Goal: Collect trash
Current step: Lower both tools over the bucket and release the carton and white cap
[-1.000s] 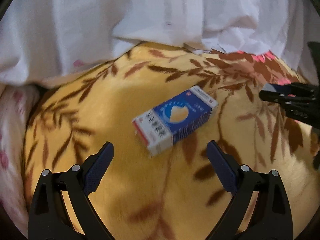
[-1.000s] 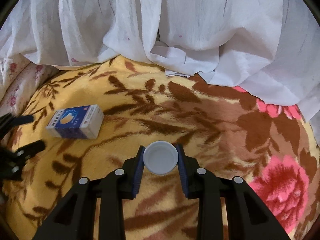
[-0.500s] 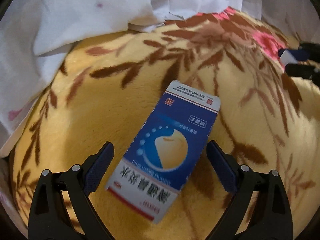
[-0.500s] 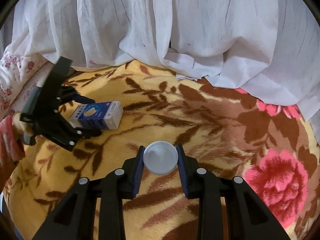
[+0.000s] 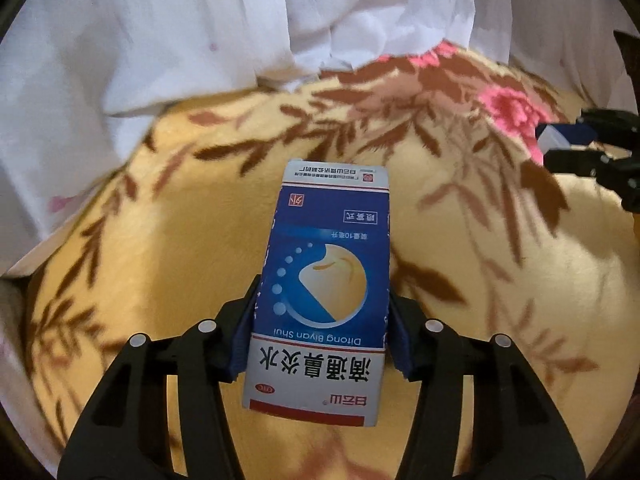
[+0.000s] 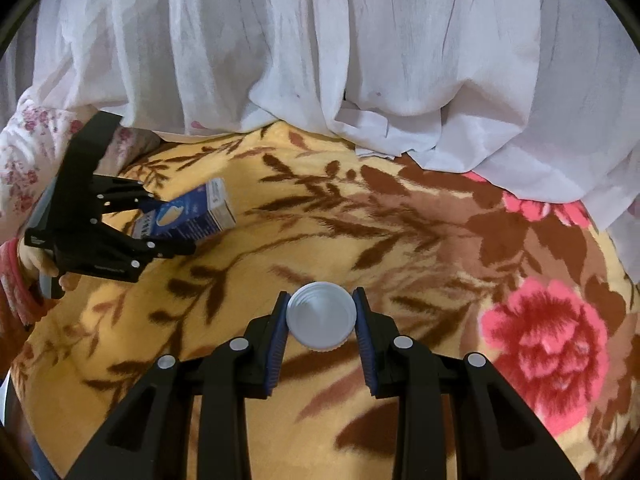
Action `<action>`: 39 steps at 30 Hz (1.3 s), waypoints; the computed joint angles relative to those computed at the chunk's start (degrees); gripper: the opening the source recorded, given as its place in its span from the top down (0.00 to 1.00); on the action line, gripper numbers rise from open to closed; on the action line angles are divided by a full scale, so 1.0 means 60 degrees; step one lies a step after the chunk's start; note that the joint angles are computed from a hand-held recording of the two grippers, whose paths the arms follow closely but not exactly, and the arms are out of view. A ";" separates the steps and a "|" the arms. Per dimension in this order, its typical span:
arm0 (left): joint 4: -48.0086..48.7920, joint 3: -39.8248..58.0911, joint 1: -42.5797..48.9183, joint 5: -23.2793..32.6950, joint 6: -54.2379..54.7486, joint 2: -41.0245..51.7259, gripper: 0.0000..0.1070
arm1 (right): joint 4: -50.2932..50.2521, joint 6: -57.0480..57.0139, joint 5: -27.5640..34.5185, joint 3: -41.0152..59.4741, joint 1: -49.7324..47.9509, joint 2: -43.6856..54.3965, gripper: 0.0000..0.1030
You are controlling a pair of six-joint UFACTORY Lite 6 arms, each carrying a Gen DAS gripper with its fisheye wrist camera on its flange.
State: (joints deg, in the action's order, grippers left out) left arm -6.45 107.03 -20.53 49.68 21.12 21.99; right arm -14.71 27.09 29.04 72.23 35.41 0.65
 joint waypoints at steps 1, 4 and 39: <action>0.0070 -0.0517 -0.0125 -0.0150 -0.0227 -0.0542 0.50 | -0.0230 0.0254 0.0142 -0.0174 0.0180 -0.0327 0.69; 0.0337 -0.1971 -0.0571 -0.0350 -0.0968 -0.2185 0.50 | -0.0644 0.0834 0.0621 -0.0606 0.0729 -0.1272 0.69; 0.6370 -0.7280 -1.9224 0.6930 -2.3468 -0.5805 0.50 | -0.4460 1.4096 0.8956 -0.1433 1.6712 -0.1486 0.69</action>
State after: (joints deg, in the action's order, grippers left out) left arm 31.77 63.35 -135.87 91.26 -119.68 -12.84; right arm -41.47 111.67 82.78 63.63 135.68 -8.27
